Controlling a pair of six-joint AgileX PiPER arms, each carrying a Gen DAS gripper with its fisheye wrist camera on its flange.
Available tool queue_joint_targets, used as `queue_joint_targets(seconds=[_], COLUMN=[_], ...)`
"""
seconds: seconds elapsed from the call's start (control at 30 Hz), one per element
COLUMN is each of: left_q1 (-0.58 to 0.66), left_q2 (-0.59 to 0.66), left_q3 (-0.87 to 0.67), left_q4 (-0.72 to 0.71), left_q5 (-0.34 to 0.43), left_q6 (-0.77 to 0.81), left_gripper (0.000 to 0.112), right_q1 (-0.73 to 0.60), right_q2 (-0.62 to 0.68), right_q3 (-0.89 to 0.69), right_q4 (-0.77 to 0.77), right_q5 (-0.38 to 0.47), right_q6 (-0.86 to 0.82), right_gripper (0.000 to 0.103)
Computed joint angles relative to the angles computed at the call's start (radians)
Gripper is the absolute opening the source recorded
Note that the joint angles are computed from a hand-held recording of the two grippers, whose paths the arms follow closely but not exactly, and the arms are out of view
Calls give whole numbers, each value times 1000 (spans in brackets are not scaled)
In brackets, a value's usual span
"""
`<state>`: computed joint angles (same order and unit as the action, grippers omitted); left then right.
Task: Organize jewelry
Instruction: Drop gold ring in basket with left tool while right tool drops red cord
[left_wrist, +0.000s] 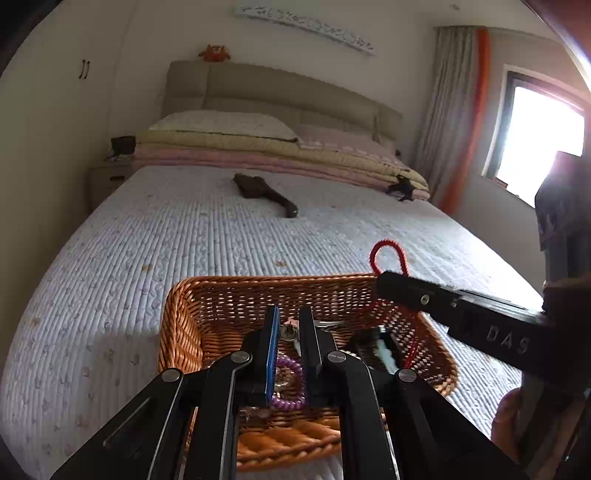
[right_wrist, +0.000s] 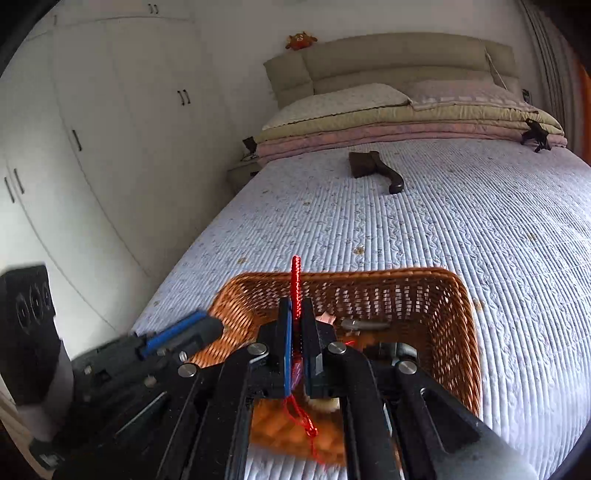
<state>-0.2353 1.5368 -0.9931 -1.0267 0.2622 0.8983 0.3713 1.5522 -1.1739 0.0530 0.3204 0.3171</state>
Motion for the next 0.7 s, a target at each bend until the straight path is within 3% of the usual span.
queue_joint_targets(seconds=[0.07,0.2,0.37,0.47,0.5,0.6,0.63,0.7], left_q1=[15,-18,-30,-37,-34,-14,-16,-19], left_q2=[67,149,176,180,179,164,144,87], left_q3=[-23,-51,-50,-50,-50,-45,-28,22], left_q4=[-69,36,43,76,76,67,51,-12], left_q5=[22,-7,-18,-28,-18,34,19,-13], left_q6=[62,-8,-4,-36,-33,-14,5,73], left_gripper=[10,10,11,11,12,26,35,41], right_q1=[-23,-36,-16,-24,-25,-32,-24,-9], right_q2=[88,231,294,300,293,249,229,154], right_q3=[-85,-213,-257,-257,-246,-189,-168,-90], right_q4=[58,67,-16,33,33,19,-23,-102], right_q5=[40,140,201,206,199,155,137,89], right_q6=[-64,-80,-8,-56,-52,-37,7,81], right_gripper=[7,7,7,9,12,39,42,42])
